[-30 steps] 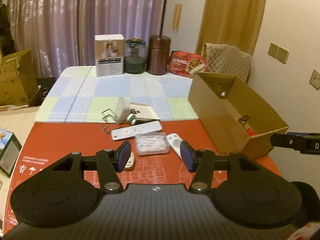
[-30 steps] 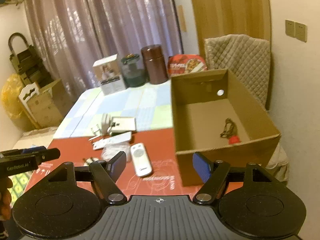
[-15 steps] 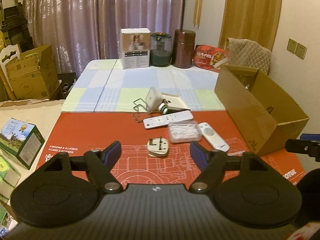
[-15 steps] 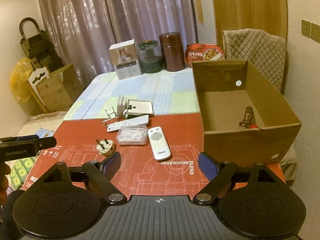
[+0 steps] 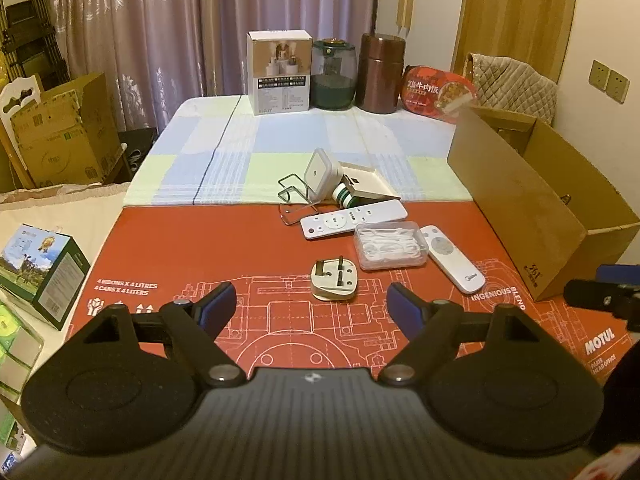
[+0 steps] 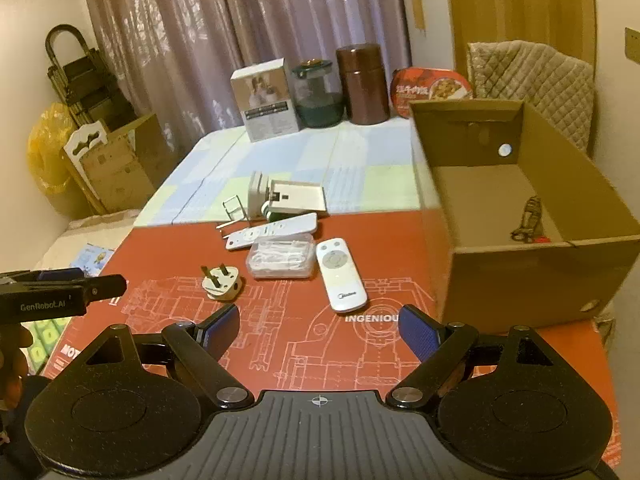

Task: Organize rigid objects
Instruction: 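Withdraw both tools from the box back over the mat, then grasp the white plug with the left tool while the right tool grasps the white Midea remote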

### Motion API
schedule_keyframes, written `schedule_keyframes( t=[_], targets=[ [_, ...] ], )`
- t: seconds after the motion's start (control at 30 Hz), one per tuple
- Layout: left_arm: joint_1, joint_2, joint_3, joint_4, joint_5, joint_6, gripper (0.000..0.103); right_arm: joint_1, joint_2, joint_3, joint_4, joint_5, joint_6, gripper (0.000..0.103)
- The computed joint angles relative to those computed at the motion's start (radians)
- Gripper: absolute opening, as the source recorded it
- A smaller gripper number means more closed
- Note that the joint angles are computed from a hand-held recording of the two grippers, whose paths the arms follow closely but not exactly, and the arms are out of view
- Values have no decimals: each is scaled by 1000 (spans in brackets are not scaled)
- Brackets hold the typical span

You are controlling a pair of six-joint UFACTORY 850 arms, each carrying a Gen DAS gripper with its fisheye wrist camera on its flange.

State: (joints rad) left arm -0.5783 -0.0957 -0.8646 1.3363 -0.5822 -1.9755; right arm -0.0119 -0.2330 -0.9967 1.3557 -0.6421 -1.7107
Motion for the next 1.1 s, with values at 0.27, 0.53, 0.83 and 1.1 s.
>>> schedule_keyframes(
  t=[0.27,0.53,0.83,1.1],
  targets=[
    [64,-68,-24,67,84,-44,79,64,-92,-47,76,41,-115,84],
    [119,-164,-68,124,139,-52,79,114,-224,-142,123,100,-175,83],
    [159,-257,-130,237,206,-107,79,143,-347,-251,71,168,-134,80],
    [171,-335,-161,354,213,-182,79,161,-404,-298,26,188,-110,68]
  ],
)
